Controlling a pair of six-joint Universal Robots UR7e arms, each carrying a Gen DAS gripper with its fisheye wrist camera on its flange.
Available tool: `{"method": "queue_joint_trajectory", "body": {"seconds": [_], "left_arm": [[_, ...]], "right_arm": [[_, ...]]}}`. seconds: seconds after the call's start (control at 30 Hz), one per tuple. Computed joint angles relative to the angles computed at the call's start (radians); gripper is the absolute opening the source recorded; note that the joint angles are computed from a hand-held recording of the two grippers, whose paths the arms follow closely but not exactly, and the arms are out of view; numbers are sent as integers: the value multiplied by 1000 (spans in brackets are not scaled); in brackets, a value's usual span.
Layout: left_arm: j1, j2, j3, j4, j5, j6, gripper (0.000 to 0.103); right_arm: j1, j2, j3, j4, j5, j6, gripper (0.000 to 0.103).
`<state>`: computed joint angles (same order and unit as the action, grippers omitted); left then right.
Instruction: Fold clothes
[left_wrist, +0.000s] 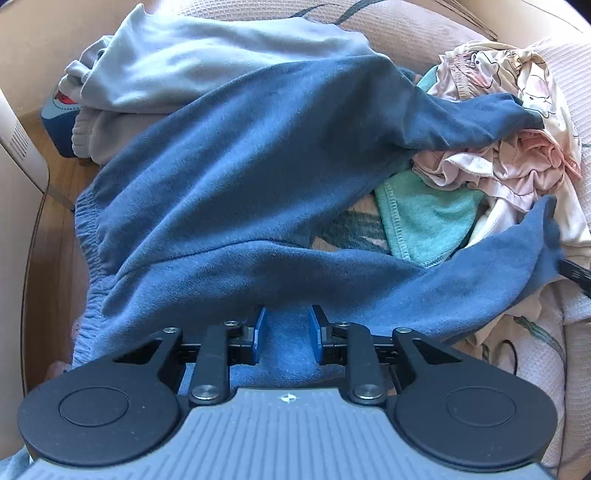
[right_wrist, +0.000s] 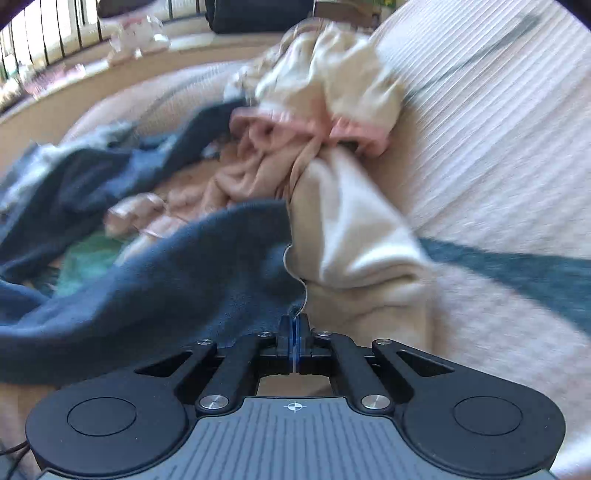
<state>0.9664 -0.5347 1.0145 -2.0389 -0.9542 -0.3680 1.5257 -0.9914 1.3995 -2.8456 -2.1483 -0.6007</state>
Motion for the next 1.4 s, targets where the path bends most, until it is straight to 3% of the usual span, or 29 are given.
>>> {"method": "queue_joint_trajectory", "body": {"seconds": [0.17, 0.37, 0.47, 0.53, 0.67, 0.83, 1.0, 1.2, 1.3, 1.4], "left_arm": [[-2, -2, 15, -22, 13, 3, 32], [1, -10, 30, -22, 29, -17, 36], [1, -11, 34, -18, 40, -20, 38], [0, -17, 41, -24, 47, -31, 38], [-5, -33, 56, -53, 50, -39, 40], [-17, -35, 65, -73, 50, -4, 41], [-13, -43, 80, -74, 41, -23, 41], [-10, -30, 64, -77, 33, -12, 41], [-10, -29, 64, -82, 28, -6, 41], [-12, -31, 67, -91, 38, 3, 41]], "right_arm": [[23, -79, 58, 16, -61, 42, 1], [3, -85, 88, 134, -130, 130, 1], [-12, -58, 95, 111, -181, 125, 2], [-10, -46, 101, 64, -212, 83, 9], [18, -89, 127, 0, -72, -10, 18], [48, -43, 70, 55, 42, -121, 23], [56, 33, 5, 91, 44, -208, 23], [45, 62, -40, 178, 36, -205, 22], [46, 75, -66, 209, 10, -199, 4], [48, 71, -68, 168, 25, -190, 3]]}}
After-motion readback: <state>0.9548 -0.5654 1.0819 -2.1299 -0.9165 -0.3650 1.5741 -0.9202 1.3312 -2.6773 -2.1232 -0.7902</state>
